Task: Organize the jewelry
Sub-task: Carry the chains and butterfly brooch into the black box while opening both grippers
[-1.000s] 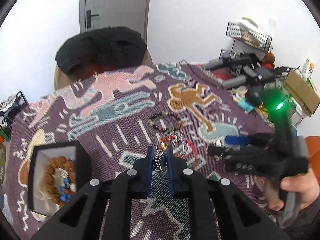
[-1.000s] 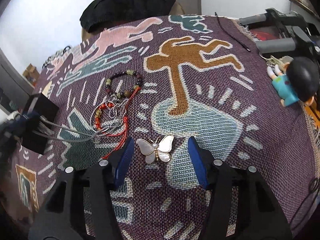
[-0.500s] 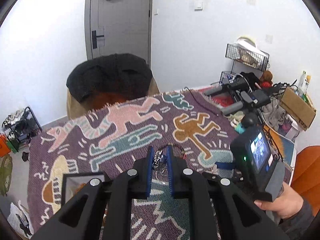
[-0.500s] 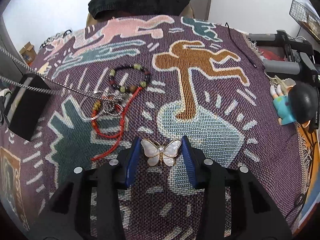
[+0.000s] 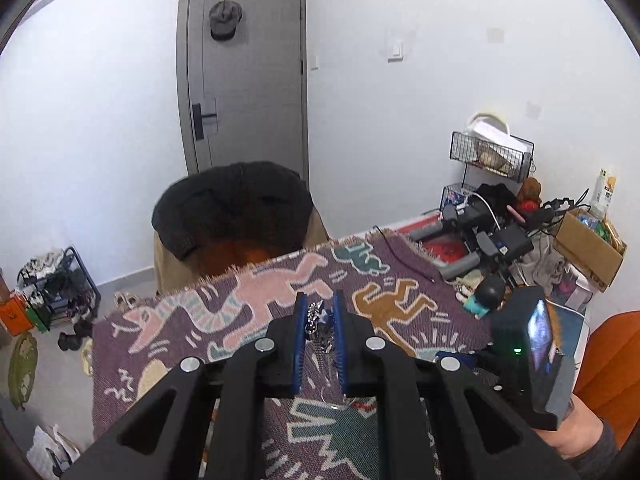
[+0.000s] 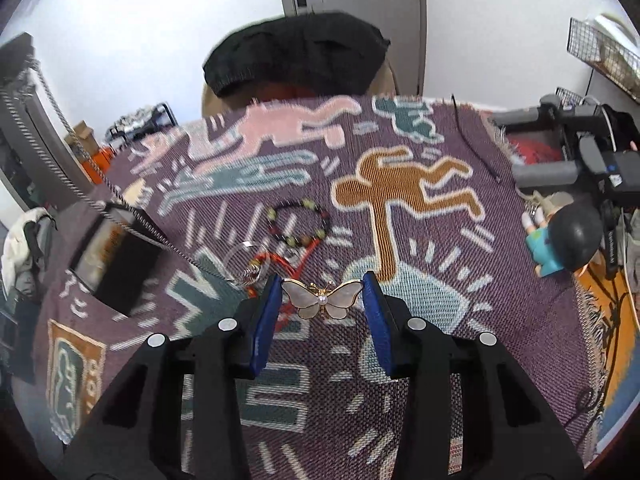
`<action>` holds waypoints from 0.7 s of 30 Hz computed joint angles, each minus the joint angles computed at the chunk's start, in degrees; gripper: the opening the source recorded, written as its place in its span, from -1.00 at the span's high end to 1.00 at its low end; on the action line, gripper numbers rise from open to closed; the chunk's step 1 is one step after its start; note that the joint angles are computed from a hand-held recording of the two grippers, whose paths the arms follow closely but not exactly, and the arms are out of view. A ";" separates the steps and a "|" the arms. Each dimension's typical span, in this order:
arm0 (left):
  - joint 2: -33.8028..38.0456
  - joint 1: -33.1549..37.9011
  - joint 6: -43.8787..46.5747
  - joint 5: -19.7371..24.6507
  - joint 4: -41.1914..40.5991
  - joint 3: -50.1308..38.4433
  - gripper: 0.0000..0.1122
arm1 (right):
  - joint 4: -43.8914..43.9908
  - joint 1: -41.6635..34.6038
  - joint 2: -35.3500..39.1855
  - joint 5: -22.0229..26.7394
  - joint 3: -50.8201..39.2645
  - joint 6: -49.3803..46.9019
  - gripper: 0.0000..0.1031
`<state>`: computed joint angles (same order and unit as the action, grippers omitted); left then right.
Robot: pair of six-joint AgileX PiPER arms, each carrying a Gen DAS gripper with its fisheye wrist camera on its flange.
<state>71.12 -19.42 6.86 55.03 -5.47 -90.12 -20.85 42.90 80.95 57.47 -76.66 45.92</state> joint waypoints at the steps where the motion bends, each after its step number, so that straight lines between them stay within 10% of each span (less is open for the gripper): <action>1: 0.20 -0.27 -0.27 0.56 0.77 -1.30 0.81 | -0.17 0.28 -0.64 -0.06 -0.48 0.29 0.18; 21: 8.12 10.90 3.66 14.46 -0.45 -30.63 0.81 | 1.08 3.57 -2.06 -0.44 -7.07 0.23 0.18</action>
